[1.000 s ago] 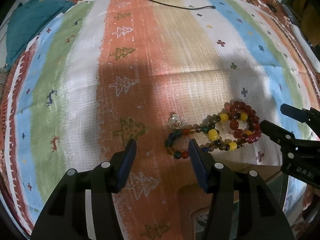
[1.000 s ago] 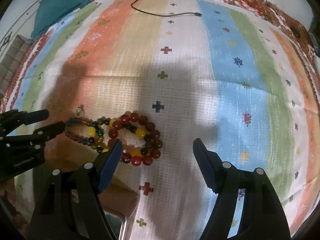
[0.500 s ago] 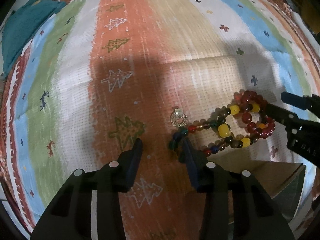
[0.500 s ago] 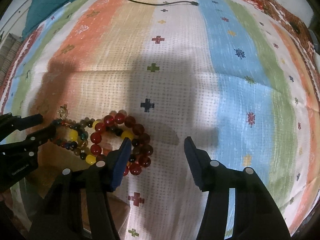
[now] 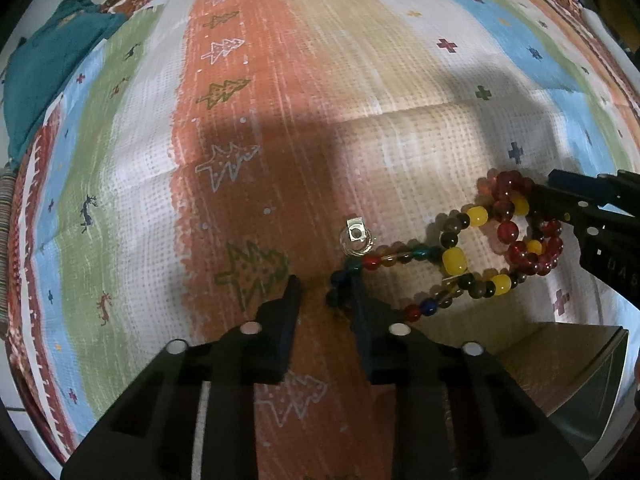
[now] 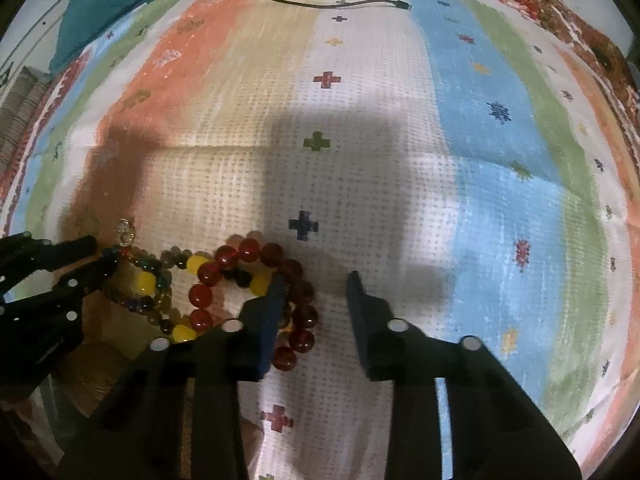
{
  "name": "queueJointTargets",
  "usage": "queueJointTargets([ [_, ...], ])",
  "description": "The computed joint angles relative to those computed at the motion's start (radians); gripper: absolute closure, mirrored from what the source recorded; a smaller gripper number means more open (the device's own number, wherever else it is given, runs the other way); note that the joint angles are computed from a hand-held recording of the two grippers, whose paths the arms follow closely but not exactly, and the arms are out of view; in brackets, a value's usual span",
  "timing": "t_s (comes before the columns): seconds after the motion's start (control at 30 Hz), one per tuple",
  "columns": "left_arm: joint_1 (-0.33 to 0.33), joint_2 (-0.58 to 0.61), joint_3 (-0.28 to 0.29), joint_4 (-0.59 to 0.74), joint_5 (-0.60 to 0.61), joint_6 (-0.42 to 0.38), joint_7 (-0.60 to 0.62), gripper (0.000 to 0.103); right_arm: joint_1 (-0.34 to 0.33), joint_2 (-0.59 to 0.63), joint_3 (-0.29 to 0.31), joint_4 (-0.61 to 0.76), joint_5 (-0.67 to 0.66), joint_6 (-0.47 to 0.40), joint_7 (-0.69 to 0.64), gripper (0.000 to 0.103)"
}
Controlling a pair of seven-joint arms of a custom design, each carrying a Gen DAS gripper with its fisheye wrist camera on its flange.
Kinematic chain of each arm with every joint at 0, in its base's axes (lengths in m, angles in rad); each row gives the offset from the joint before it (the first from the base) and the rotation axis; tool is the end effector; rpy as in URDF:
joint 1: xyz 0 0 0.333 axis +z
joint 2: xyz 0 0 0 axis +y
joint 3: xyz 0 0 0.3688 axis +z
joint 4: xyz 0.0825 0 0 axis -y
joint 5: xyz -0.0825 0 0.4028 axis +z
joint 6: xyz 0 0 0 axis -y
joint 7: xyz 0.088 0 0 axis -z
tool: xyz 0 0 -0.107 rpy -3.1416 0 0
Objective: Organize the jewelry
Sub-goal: 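Grasp the multicolour bead bracelet with the left gripper while the right grasps the red bead bracelet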
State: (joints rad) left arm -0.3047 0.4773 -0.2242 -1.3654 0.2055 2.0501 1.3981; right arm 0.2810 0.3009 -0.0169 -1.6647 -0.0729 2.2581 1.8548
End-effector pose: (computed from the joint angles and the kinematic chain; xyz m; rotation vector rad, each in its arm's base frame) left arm 0.6792 -0.3411 0.5142 -1.6389 2.4600 -0.2370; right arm 0.6824 0.1840 0.5050 -2.0742 2.0340 -0.2956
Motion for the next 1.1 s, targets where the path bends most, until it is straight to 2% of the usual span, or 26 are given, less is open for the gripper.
queueJointTargets([
  [0.07,-0.001,0.002,0.003,0.003,0.005,-0.002,-0.003,0.091,-0.002,0.004,0.001,0.006,0.002,0.000,-0.009,0.083],
  [0.17,0.002,0.014,0.002,0.019,0.000,-0.005,0.004,0.091,0.000,0.009,0.004,0.016,0.009,0.000,-0.013,0.089],
  [0.6,0.012,0.021,0.001,0.039,-0.022,0.003,0.007,0.093,0.007,0.009,0.003,0.022,0.003,-0.002,-0.021,0.093],
  [0.63,0.012,0.019,0.001,0.038,-0.024,0.004,0.006,0.093,0.006,-0.002,0.003,0.009,0.005,0.007,-0.023,0.102],
  [0.8,0.022,0.004,-0.004,0.026,-0.043,0.017,0.013,0.094,0.012,-0.007,0.003,0.012,-0.013,-0.004,-0.020,0.102],
  [1.1,0.016,0.013,-0.003,0.042,-0.042,-0.006,0.015,0.093,0.023,0.005,-0.002,0.029,-0.054,-0.026,0.002,0.102],
])
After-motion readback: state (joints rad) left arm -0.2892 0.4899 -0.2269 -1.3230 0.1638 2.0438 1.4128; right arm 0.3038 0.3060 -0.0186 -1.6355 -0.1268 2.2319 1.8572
